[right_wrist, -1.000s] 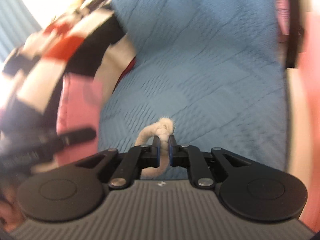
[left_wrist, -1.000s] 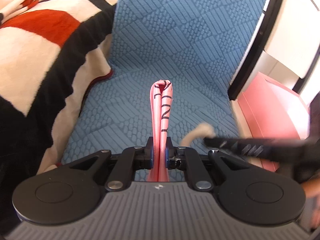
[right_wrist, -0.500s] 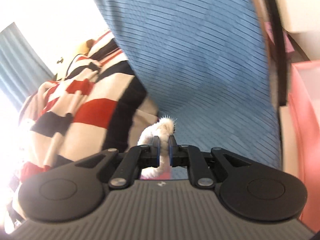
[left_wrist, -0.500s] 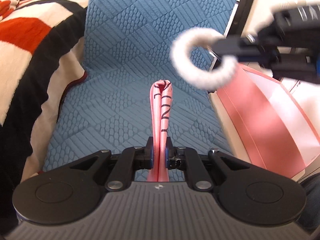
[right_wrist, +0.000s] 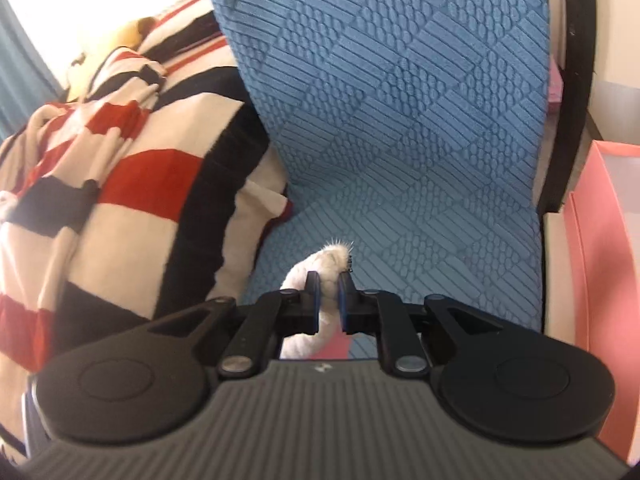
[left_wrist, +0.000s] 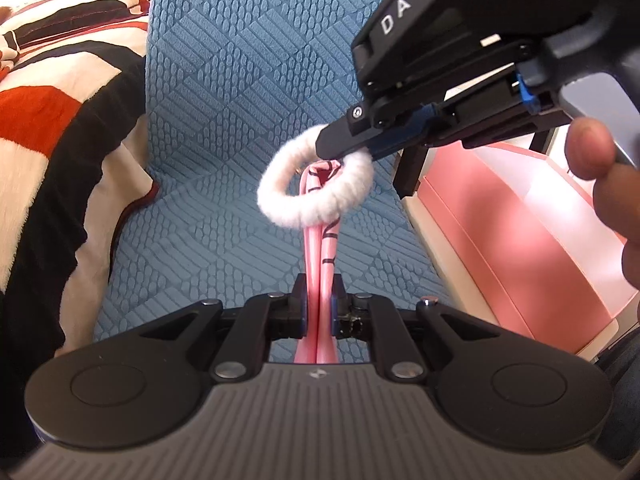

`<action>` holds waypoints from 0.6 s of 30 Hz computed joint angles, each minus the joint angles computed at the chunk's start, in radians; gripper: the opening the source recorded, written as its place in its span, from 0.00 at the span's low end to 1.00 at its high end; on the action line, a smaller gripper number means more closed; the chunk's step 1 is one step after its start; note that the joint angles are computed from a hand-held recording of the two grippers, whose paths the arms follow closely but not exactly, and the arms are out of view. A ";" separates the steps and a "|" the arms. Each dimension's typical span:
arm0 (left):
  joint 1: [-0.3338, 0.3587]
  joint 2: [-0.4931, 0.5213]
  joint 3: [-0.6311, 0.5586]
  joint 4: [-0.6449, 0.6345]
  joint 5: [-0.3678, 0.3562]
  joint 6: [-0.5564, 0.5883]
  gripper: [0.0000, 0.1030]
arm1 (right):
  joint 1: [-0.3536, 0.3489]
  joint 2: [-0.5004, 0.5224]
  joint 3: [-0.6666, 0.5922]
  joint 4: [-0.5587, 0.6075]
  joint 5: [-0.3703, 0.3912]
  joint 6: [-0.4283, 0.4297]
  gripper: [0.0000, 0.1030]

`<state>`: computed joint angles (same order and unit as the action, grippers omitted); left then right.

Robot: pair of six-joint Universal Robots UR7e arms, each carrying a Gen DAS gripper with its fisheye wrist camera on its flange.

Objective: Organize objects
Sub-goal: 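Slide the white ring over the pink strip with the right tool while the left tool holds it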

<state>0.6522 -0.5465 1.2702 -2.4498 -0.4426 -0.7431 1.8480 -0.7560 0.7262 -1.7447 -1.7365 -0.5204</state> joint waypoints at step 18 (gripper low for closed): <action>0.007 0.009 -0.023 0.086 0.014 -0.015 0.12 | 0.037 -0.029 0.105 -0.169 -0.109 -0.081 0.27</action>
